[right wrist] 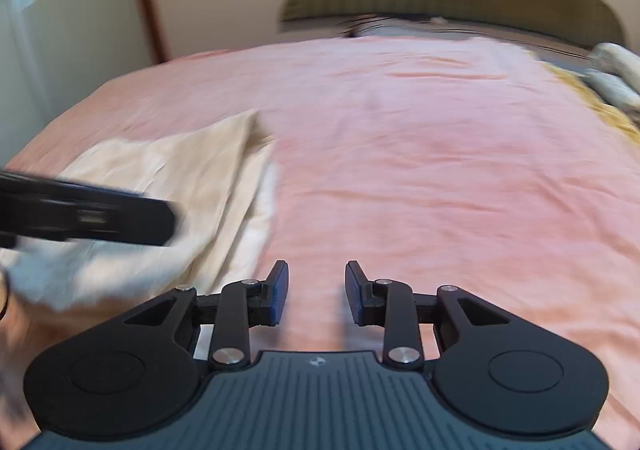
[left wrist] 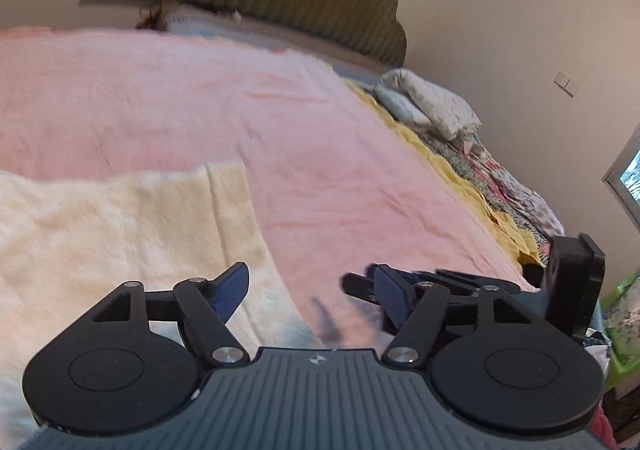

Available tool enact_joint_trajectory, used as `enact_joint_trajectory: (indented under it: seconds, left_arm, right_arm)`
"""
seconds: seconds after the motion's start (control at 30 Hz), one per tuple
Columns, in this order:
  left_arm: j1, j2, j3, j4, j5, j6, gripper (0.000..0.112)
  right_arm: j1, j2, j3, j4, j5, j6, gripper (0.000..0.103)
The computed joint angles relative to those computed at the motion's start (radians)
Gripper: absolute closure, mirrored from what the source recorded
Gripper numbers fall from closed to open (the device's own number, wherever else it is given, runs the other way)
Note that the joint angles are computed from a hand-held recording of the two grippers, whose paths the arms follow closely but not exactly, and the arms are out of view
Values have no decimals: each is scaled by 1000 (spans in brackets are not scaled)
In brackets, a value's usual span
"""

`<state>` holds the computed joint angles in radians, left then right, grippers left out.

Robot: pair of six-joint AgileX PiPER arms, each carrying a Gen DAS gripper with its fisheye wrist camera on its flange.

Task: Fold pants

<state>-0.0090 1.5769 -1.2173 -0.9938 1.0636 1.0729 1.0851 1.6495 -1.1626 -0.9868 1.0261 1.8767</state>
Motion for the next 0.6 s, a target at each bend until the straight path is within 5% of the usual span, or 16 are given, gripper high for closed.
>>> enact_joint_trajectory:
  seconds: [0.1, 0.23, 0.3, 0.4, 0.53, 0.6]
  left_arm:
    - [35, -72, 38, 59, -143, 61, 39]
    - [109, -84, 83, 128, -278, 137, 38]
    - [165, -51, 91, 133, -270, 168, 38]
    - [227, 16, 41, 208, -185, 139, 39]
    - [345, 61, -15, 126, -99, 164, 38]
    - [383, 94, -69, 124, -63, 132, 38]
  right_arm:
    - [51, -8, -4, -91, 11, 125, 73]
    - [53, 42, -60, -155, -139, 125, 73]
    - [38, 96, -126, -95, -185, 0, 73]
    - [42, 177, -234, 32, -91, -186, 69]
    - [83, 145, -225, -28, -42, -89, 65]
    - [88, 145, -229, -24, -46, -101, 53]
